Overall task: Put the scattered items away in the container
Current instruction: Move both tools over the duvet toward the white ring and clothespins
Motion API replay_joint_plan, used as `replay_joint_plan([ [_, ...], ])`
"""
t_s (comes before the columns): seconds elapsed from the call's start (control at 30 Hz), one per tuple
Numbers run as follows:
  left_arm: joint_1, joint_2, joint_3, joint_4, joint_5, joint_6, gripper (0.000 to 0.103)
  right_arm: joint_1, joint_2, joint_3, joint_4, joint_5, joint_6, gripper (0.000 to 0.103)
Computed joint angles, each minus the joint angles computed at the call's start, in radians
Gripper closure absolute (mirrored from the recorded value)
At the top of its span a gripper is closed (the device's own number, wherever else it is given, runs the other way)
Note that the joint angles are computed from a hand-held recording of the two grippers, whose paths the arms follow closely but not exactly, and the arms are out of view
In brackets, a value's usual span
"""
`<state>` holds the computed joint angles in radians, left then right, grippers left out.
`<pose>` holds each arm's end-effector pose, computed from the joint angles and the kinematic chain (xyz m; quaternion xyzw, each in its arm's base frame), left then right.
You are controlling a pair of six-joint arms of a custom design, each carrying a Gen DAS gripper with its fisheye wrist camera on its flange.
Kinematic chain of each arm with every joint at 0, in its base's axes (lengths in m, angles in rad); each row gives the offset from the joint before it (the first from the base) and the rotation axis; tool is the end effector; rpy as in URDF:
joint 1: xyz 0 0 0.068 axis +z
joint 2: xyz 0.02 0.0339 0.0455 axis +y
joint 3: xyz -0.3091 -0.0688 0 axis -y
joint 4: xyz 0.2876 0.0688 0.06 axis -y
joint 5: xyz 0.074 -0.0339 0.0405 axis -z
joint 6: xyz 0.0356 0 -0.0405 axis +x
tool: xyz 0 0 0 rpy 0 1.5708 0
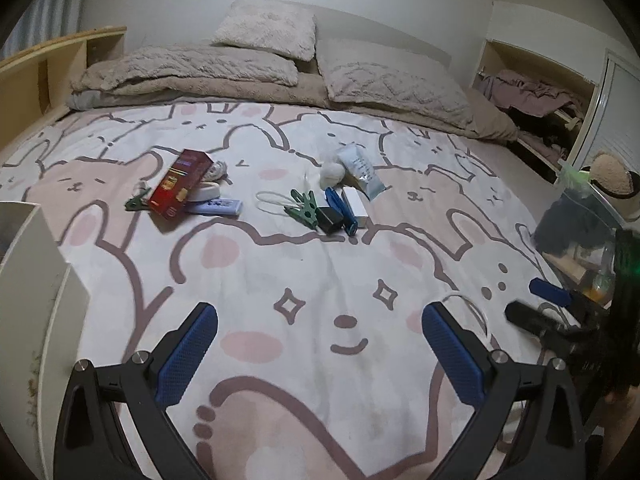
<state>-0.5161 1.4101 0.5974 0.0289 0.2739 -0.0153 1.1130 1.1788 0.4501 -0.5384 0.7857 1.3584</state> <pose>0.2462 -0.1508 0.1746 0.2774 0.8734 -0.2214 0.3334 0.1048 0.1558 0.1578 0.1692 0.8992 0.0075 0.4033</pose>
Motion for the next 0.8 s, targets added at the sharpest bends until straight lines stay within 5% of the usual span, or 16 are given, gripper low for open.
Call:
replay_joint_plan([
  [0.47, -0.069, 0.258, 0.182, 0.053, -0.072, -0.048, 0.0, -0.15, 0.165, -0.058, 0.29, -0.209, -0.151, 0.0],
  [0.73, -0.064, 0.405, 0.308, 0.051, -0.077, -0.079, 0.002, -0.143, 0.22, -0.037, 0.275, -0.217, -0.144, 0.0],
  [0.8, -0.064, 0.429, 0.328, 0.055, -0.085, -0.077, 0.012, -0.139, 0.255, -0.011, 0.245, -0.211, -0.143, 0.0],
])
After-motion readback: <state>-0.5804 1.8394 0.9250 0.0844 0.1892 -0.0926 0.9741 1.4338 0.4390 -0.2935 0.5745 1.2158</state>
